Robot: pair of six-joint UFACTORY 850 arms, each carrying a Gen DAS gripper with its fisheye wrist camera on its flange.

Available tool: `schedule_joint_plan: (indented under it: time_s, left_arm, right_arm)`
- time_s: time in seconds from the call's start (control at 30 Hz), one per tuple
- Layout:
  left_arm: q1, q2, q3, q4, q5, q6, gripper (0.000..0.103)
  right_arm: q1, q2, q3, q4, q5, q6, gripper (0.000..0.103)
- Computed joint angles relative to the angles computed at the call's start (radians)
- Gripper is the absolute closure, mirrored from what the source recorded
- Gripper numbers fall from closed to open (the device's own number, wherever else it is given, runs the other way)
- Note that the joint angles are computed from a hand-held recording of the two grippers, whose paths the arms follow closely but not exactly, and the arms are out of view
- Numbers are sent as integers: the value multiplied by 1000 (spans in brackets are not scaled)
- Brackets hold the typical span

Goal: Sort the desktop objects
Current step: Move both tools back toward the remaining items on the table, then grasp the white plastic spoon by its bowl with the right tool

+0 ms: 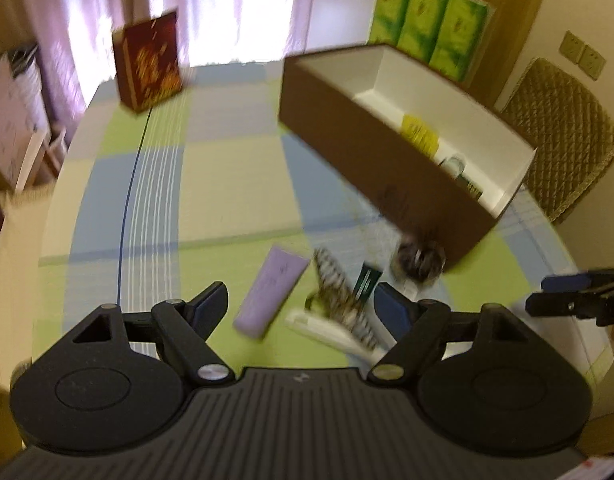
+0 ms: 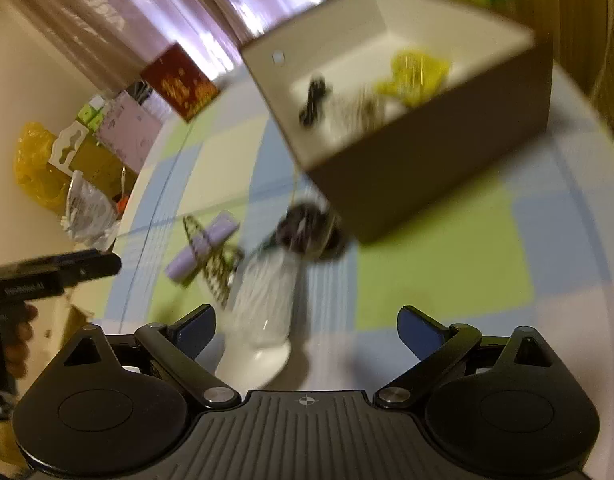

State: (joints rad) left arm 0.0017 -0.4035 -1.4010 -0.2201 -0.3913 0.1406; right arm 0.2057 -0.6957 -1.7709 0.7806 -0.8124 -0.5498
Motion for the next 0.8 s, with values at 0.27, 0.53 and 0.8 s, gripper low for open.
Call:
schedule_joint_plan:
  time_s: [0.27,0.53,0.8]
  left_arm:
    - [15,15,73,14,-42,-39,27]
    - [48,32,105,9,-36,-32,27]
    - [74,39,123,-6,-51,3,27]
  right_arm:
    - [5,-48,10,65,-116,151,52]
    - [9,-72,21,142,-111,262,70]
    - [-3,-60,106,265,-100,340,93]
